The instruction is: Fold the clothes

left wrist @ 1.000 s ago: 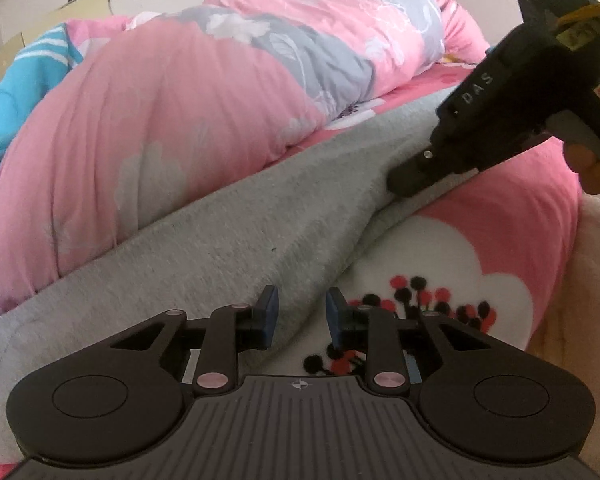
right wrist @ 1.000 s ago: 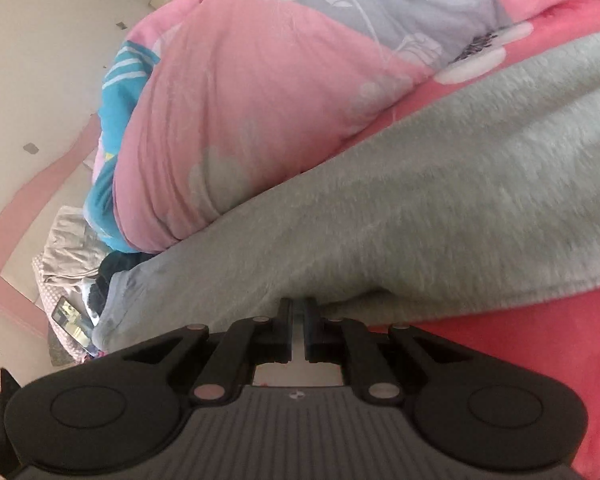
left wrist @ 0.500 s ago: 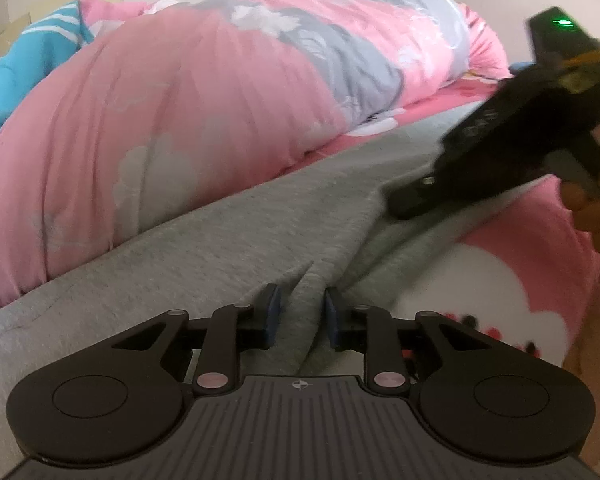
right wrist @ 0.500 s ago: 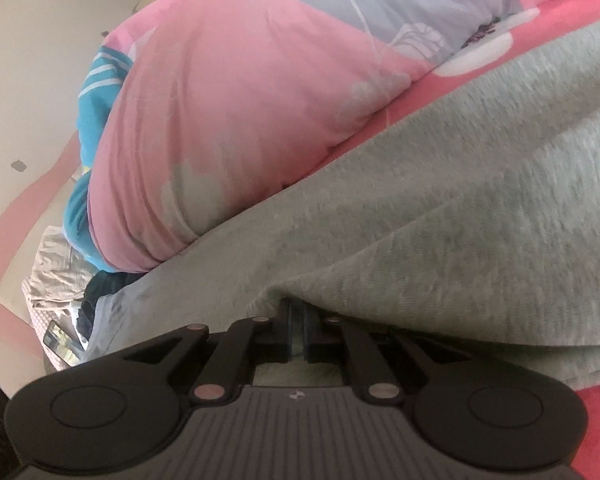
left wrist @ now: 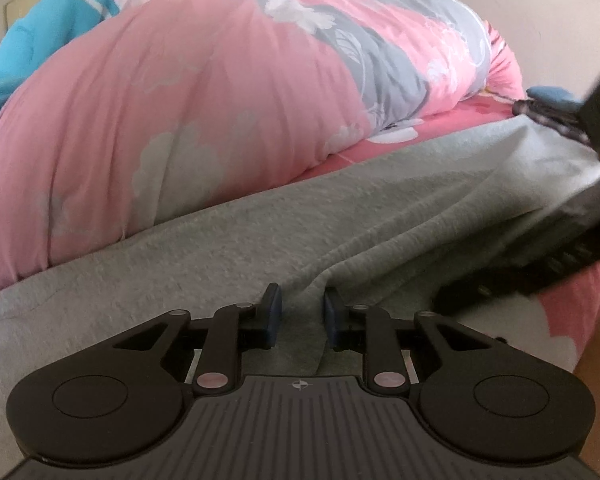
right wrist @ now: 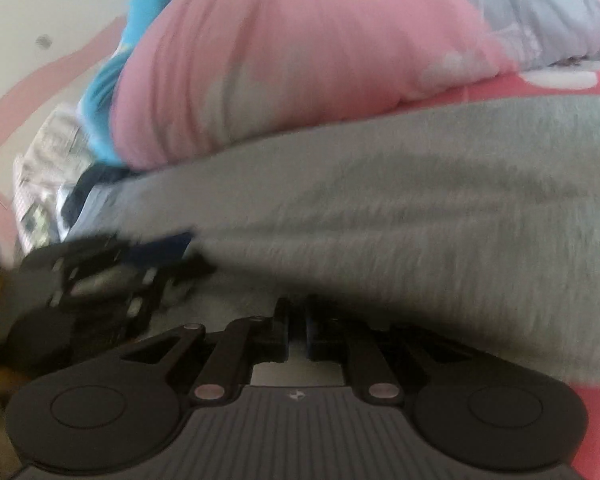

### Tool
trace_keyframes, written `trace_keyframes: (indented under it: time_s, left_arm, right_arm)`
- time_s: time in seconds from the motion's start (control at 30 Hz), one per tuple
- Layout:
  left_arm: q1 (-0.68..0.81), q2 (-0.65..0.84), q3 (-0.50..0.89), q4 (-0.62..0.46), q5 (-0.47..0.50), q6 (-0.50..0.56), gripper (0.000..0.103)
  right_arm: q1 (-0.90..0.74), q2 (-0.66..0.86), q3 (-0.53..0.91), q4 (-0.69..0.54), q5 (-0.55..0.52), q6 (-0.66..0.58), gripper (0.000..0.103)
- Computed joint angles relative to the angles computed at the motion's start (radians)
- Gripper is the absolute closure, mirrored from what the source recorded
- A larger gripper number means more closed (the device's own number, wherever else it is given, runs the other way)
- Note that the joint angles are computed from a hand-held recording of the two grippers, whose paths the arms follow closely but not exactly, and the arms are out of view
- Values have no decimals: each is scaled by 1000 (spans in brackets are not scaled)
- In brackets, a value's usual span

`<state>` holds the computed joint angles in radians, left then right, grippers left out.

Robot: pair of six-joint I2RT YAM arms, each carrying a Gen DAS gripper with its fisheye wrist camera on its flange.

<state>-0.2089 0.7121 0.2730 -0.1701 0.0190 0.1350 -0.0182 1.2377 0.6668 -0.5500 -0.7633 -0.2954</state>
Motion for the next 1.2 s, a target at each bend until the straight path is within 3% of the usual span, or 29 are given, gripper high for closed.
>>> trace_keyframes:
  time_s: [0.1, 0.2, 0.3, 0.43, 0.53, 0.6, 0.7, 0.8, 0.93, 1.07, 1.17, 1.2]
  left_arm:
    - [49, -13, 1, -16, 67, 12, 80]
    - [79, -20, 9, -37, 108, 5, 80]
    - [73, -40, 10, -55, 101, 2, 80]
    - [74, -42, 1, -46, 105, -10, 80]
    - [72, -47, -2, -44, 106, -10, 79]
    - [69, -58, -11, -38, 107, 0, 79]
    - [56, -59, -18, -32, 93, -8, 79]
    - [13, -79, -15, -52, 56, -30, 79]
    - [-85, -73, -17, -33, -10, -55, 61]
    - [-190, 10, -16, 46, -96, -80, 61]
    - [-200, 56, -9, 86, -87, -98, 60]
    - [-204, 64, -8, 94, -88, -103, 60]
  right_arm:
    - [-49, -35, 18, -151, -7, -109, 95]
    - [-44, -86, 40, -184, -11, -109, 95]
    - [2, -135, 47, -96, -51, -9, 95]
    - [148, -42, 28, 58, 15, 124, 95]
    - [167, -62, -72, 116, -2, 157, 95]
    - [127, -93, -48, -14, -32, 90, 95]
    - [36, -174, -36, -90, -47, 40, 95]
    - [-39, -165, -4, -61, -63, 80, 95]
    - [-50, -183, -24, 25, 81, 130, 95]
    - [-112, -249, -65, 71, 197, 168, 95]
    - [-217, -260, -75, 39, 244, 114, 96]
    - [-279, -251, -66, 3, 188, 92, 96]
